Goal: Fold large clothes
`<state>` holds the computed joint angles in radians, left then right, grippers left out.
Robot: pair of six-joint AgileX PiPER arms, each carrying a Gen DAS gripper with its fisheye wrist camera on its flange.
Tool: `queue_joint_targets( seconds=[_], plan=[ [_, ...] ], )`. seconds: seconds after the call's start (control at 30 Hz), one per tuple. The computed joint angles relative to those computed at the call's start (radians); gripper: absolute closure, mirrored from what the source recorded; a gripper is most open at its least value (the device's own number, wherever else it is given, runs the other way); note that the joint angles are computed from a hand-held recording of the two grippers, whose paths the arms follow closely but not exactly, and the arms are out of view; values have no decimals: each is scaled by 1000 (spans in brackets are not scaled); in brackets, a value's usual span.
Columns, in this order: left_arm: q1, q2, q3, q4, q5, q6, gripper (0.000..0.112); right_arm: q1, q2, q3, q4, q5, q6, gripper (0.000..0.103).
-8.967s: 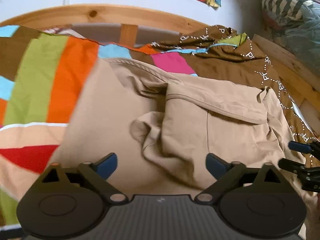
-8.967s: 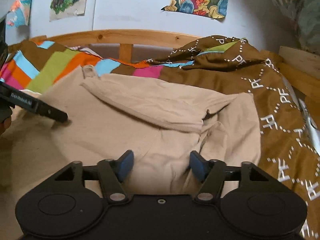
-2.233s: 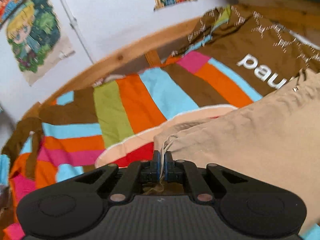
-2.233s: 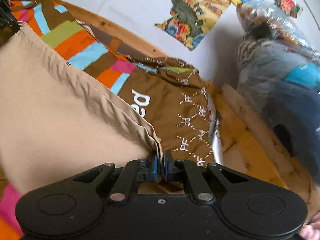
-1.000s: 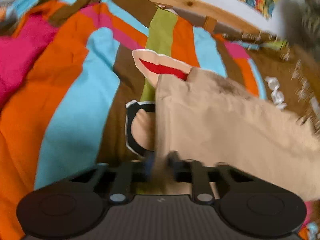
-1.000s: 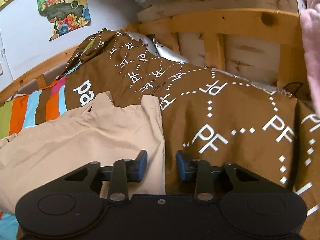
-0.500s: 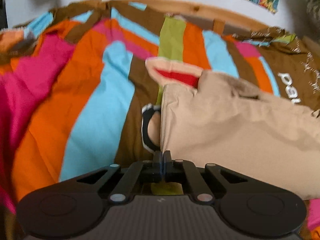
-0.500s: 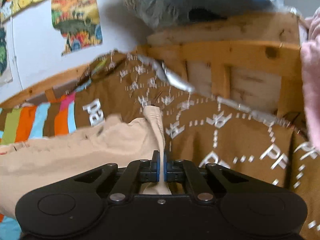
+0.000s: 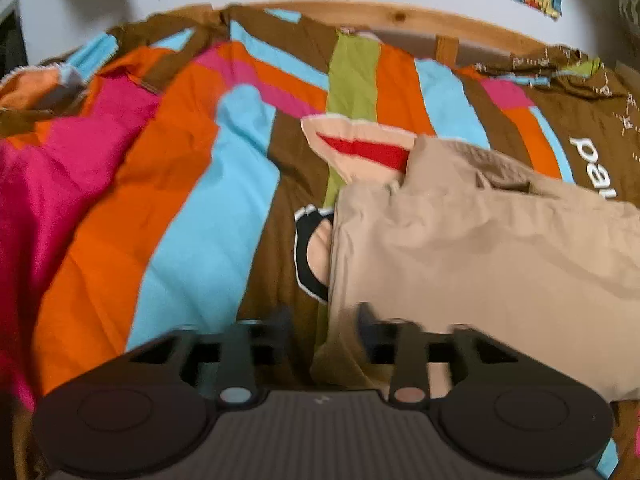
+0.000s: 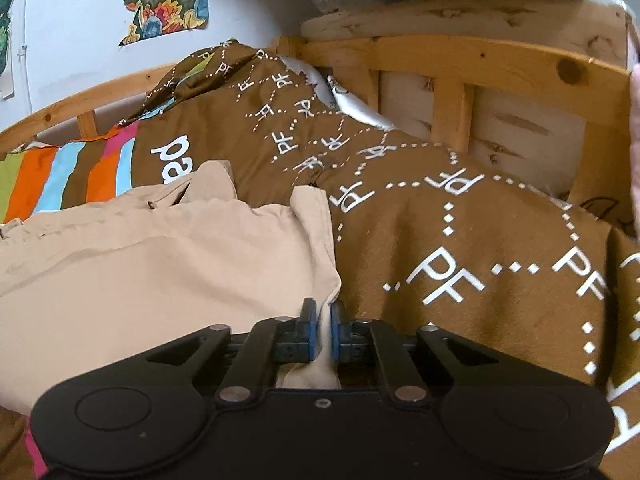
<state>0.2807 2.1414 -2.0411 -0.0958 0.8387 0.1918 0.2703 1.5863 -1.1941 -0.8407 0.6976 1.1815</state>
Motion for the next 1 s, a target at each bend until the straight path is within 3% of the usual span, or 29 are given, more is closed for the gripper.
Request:
queue_joint_targets(
  seconds=[0.17, 0.23, 0.27, 0.43, 0.53, 0.7, 0.77, 0.87, 0.93, 1.0],
  plan=[
    [-41, -100, 155, -29, -173, 42, 36, 41, -11, 13, -112, 22, 73, 76],
    [-67, -109, 170, -79, -218, 88, 22, 64, -13, 19, -186, 30, 117, 61],
    [-83, -104, 166, -116, -232, 120, 21, 80, -15, 27, -238, 32, 145, 57],
    [-205, 41, -55, -150, -164, 166, 19, 143, 8, 13, -384, 10, 178, 29],
    [-274, 127, -154, -128, -171, 174, 16, 159, 83, -95, -360, -43, 74, 24],
    [-350, 297, -347, 66, -137, 67, 11, 171, 306, -412, -249, -73, -159, 19],
    [-335, 312, -325, 19, -164, 76, 9, 170, 409, -551, -169, -67, -282, 19],
    [-291, 337, -343, -121, -112, 115, 9, 162, 532, -705, -32, -34, -470, 19],
    [-280, 310, -268, -166, -152, 154, 9, 160, 572, -732, 20, -9, -533, 18],
    [-273, 288, -209, -203, -192, 198, 9, 153, 565, -670, 9, -47, -483, 15]
  ],
)
